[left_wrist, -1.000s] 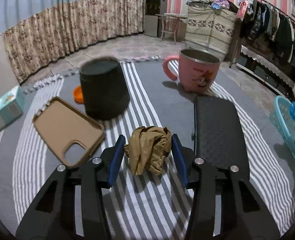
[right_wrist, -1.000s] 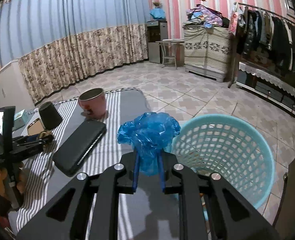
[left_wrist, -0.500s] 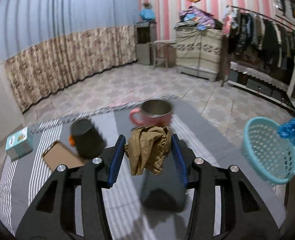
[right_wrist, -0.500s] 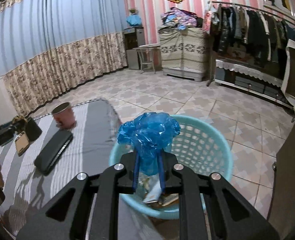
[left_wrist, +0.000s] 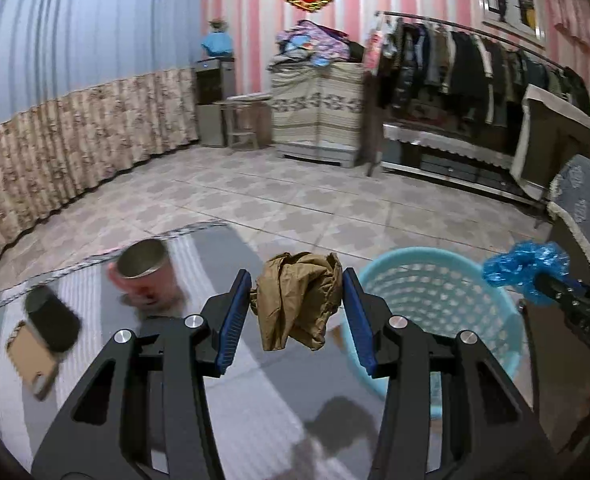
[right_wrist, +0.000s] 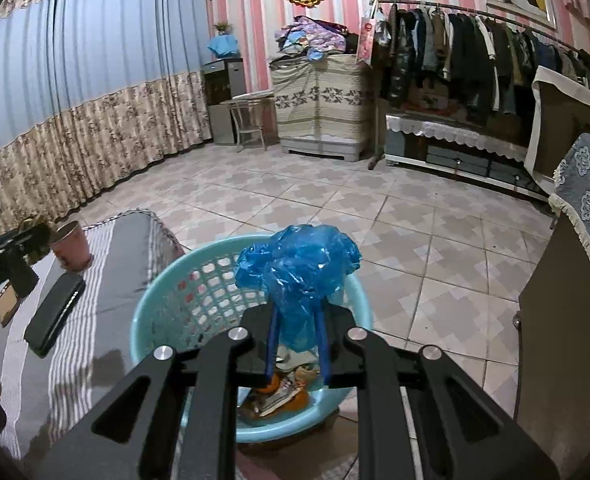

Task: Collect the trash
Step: 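Carry the brown scraps with the left gripper while the right gripper carries the blue bag to the basket, then open the left gripper over the basket while the right gripper releases the blue bag inside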

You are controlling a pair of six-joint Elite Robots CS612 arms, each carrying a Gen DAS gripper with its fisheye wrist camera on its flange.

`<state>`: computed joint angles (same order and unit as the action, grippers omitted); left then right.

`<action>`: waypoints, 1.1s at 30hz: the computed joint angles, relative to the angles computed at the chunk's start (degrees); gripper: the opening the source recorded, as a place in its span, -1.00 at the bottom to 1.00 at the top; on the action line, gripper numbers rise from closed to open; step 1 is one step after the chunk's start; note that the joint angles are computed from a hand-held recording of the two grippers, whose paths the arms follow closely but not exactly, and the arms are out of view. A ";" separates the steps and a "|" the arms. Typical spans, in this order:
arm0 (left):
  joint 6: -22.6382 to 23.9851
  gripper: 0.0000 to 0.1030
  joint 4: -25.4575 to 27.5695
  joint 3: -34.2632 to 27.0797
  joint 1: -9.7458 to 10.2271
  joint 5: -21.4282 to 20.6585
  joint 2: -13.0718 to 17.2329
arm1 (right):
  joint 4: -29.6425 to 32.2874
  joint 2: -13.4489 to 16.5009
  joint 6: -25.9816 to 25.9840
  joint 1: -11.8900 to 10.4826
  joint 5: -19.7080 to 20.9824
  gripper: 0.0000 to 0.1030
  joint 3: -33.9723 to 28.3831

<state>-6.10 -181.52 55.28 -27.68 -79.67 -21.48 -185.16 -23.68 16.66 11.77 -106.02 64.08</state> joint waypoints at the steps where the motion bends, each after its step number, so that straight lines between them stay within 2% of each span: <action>1: 0.71 -0.11 0.56 -0.88 -0.26 -0.97 0.47 | 0.07 -0.01 0.15 -0.09 -0.14 -0.68 0.10; 8: 3.18 -0.11 5.13 -5.94 -1.73 -6.23 3.42 | 1.18 0.07 2.84 -0.79 -0.60 -0.68 0.55; 18: 4.04 -0.04 13.10 -14.80 -2.23 -9.11 8.18 | 2.54 0.20 2.80 -1.45 -0.92 -0.68 0.59; 21: 3.99 0.00 13.47 -16.20 -2.24 -8.75 8.92 | 3.18 0.42 3.06 -1.52 -0.92 -0.68 0.04; 22: 3.70 0.03 13.72 -16.43 -2.17 -8.63 9.01 | 3.36 0.53 3.06 -1.50 -0.89 -0.68 -0.23; 24: 3.42 0.32 13.15 -16.07 -2.13 -7.37 8.85 | 3.66 0.72 2.80 -1.46 -0.83 -0.68 -0.66; 26: 3.70 0.52 11.36 -15.16 -2.22 -4.82 8.52 | 3.75 0.90 2.54 -1.51 -0.58 -0.68 -1.00; 27: 4.18 0.57 9.86 -14.47 -2.27 -2.99 8.26 | 3.82 1.06 2.44 -1.48 -0.39 -0.68 -1.33; 31: 3.56 0.65 7.93 -12.74 -1.96 -0.80 7.18 | 4.33 1.81 2.20 -1.29 0.57 -0.68 -2.84; 33: 2.71 0.76 6.34 -11.57 -1.70 0.56 6.43 | 4.87 2.28 1.57 -1.05 0.83 -0.68 -3.97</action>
<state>-3.39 -175.18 43.72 -29.39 -79.11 -15.05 -180.29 -21.40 18.23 10.72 -105.19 60.11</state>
